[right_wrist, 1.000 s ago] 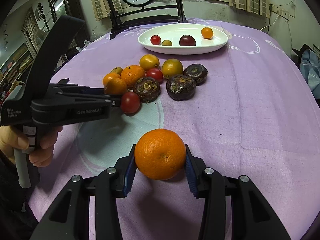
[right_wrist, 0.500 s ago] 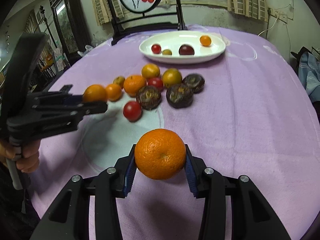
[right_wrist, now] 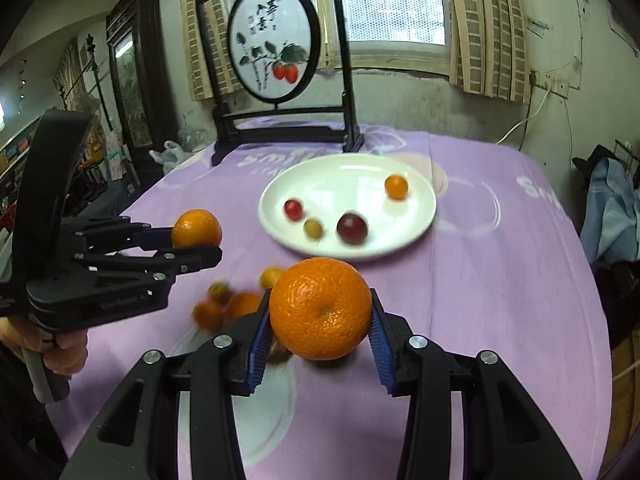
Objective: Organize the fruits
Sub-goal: 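Carry both mandarins to the white plate and release them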
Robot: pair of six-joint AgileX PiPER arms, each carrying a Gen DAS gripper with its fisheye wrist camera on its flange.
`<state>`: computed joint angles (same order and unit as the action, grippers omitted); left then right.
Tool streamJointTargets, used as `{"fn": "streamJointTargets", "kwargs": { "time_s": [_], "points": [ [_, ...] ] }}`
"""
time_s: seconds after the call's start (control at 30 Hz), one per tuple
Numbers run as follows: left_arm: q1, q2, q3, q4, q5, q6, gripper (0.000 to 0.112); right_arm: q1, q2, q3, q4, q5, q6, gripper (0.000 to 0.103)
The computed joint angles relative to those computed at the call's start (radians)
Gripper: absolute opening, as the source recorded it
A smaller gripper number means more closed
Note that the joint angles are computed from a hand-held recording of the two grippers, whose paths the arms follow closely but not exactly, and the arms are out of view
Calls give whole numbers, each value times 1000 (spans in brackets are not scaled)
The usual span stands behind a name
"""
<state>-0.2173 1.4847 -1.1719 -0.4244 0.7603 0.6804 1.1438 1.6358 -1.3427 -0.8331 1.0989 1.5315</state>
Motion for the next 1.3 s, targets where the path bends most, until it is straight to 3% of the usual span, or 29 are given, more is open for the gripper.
{"fn": "streamJointTargets", "kwargs": {
  "time_s": [0.37,0.6,0.63,0.7,0.77,0.87,0.97,1.13,1.3],
  "points": [
    [-70,443,-458,190,30,-271,35,-369,140,-72,120,-224,-229,45],
    [-78,595,-644,204,90,-296,36,-495,236,-114,224,-320,-312,45],
    [-79,604,-657,208,90,-304,37,-503,241,-116,232,-328,-314,45],
    [-71,630,-701,193,121,-321,50,-511,259,-130,232,-320,-311,46],
    [-63,628,-706,174,123,-330,66,-513,251,-113,215,-337,-280,49],
    [-52,572,-645,157,86,-321,70,-478,208,-66,111,-325,-155,60],
    [-40,508,-575,156,56,-321,78,-451,164,-37,86,-306,-118,60],
    [4,416,-455,92,54,-278,80,-395,85,35,80,-296,-48,62],
    [44,268,-222,56,-60,-209,88,-260,24,117,12,-216,73,65]
  ]
}}
